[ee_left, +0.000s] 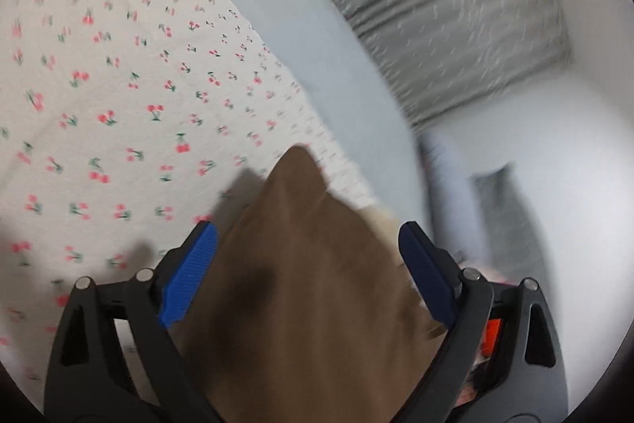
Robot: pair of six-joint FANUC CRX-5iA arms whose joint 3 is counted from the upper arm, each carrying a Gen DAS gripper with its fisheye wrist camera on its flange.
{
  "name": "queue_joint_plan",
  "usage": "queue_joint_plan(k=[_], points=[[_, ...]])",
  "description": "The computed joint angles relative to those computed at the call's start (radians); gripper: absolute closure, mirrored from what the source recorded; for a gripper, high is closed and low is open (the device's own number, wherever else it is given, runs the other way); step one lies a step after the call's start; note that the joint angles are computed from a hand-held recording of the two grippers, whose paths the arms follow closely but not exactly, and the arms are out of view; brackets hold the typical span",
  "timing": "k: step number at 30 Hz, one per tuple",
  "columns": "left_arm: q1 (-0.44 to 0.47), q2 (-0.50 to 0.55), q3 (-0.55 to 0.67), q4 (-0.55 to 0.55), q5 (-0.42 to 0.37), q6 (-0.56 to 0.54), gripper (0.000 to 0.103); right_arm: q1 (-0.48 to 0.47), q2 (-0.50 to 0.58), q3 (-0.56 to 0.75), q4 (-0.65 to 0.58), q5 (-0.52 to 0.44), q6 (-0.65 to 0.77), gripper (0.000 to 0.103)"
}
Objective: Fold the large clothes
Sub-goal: 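Carry the held hem over the coat body with both tools and lower it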
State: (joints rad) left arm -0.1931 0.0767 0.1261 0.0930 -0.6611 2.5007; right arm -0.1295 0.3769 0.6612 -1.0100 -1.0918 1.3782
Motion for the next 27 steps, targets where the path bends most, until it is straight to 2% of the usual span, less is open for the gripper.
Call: queue_joint_plan(k=[2, 3, 4, 7, 9, 10, 11, 12, 13, 14, 15, 16, 17, 18, 19, 20, 21, 22, 23, 24, 25, 27], points=[[-0.069, 0.071, 0.173, -0.177, -0.202, 0.006, 0.010, 0.028, -0.017, 0.012, 0.076, -0.029, 0.010, 0.036], [-0.090, 0.097, 0.222, -0.218, -0.253, -0.007, 0.010, 0.044, -0.023, 0.020, 0.114, -0.044, 0.020, 0.036], [-0.126, 0.137, 0.295, -0.287, -0.325, -0.027, 0.010, 0.082, -0.029, 0.031, 0.189, -0.054, 0.027, 0.036], [-0.174, 0.244, 0.469, -0.426, -0.475, -0.064, 0.010, 0.210, -0.015, 0.065, 0.441, -0.057, 0.031, 0.036], [-0.173, 0.297, 0.543, -0.466, -0.553, -0.053, 0.010, 0.303, 0.016, 0.088, 0.648, -0.067, 0.023, 0.035], [-0.154, 0.308, 0.547, -0.444, -0.557, -0.061, 0.010, 0.339, 0.044, 0.109, 0.741, -0.081, 0.020, 0.035], [-0.141, 0.319, 0.556, -0.428, -0.569, -0.066, 0.010, 0.354, 0.061, 0.117, 0.785, -0.086, 0.023, 0.035], [-0.133, 0.333, 0.570, -0.415, -0.589, -0.068, 0.016, 0.366, 0.092, 0.145, 0.822, -0.105, 0.018, 0.035], [-0.114, 0.346, 0.571, -0.377, -0.589, -0.080, 0.030, 0.374, 0.130, 0.183, 0.852, -0.131, 0.004, 0.035], [-0.086, 0.346, 0.539, -0.300, -0.536, -0.106, 0.045, 0.379, 0.161, 0.213, 0.874, -0.150, -0.013, 0.039], [-0.065, 0.321, 0.465, -0.223, -0.439, -0.112, 0.079, 0.379, 0.182, 0.236, 0.877, -0.166, -0.022, 0.047], [-0.057, 0.289, 0.404, -0.198, -0.372, -0.087, 0.086, 0.372, 0.195, 0.256, 0.844, -0.181, -0.017, 0.073], [-0.064, 0.270, 0.377, -0.219, -0.330, -0.070, 0.090, 0.367, 0.202, 0.266, 0.812, -0.184, -0.007, 0.086], [-0.088, 0.228, 0.336, -0.280, -0.272, -0.018, 0.091, 0.371, 0.186, 0.233, 0.809, -0.143, 0.003, 0.088], [-0.111, 0.158, 0.253, -0.392, -0.169, 0.086, 0.091, 0.379, 0.142, 0.158, 0.825, -0.058, 0.010, 0.090], [-0.118, 0.120, 0.198, -0.454, -0.104, 0.162, 0.091, 0.381, 0.101, 0.085, 0.841, 0.031, -0.002, 0.090], [-0.117, 0.099, 0.165, -0.492, -0.088, 0.231, 0.092, 0.369, 0.086, 0.053, 0.826, 0.077, -0.029, 0.090], [-0.102, 0.114, 0.157, -0.477, -0.124, 0.271, 0.092, 0.349, 0.099, 0.063, 0.781, 0.072, -0.049, 0.090], [-0.075, 0.135, 0.150, -0.410, -0.128, 0.258, 0.092, 0.348, 0.130, 0.090, 0.779, 0.033, -0.067, 0.089], [-0.055, 0.139, 0.128, -0.364, -0.114, 0.262, 0.092, 0.360, 0.155, 0.106, 0.802, -0.002, -0.078, 0.088], [-0.053, 0.137, 0.144, -0.371, -0.147, 0.275, 0.092, 0.378, 0.183, 0.119, 0.844, -0.039, -0.093, 0.085], [-0.087, 0.165, 0.238, -0.429, -0.299, 0.263, 0.089, 0.382, 0.184, 0.122, 0.864, -0.046, -0.121, 0.079]])
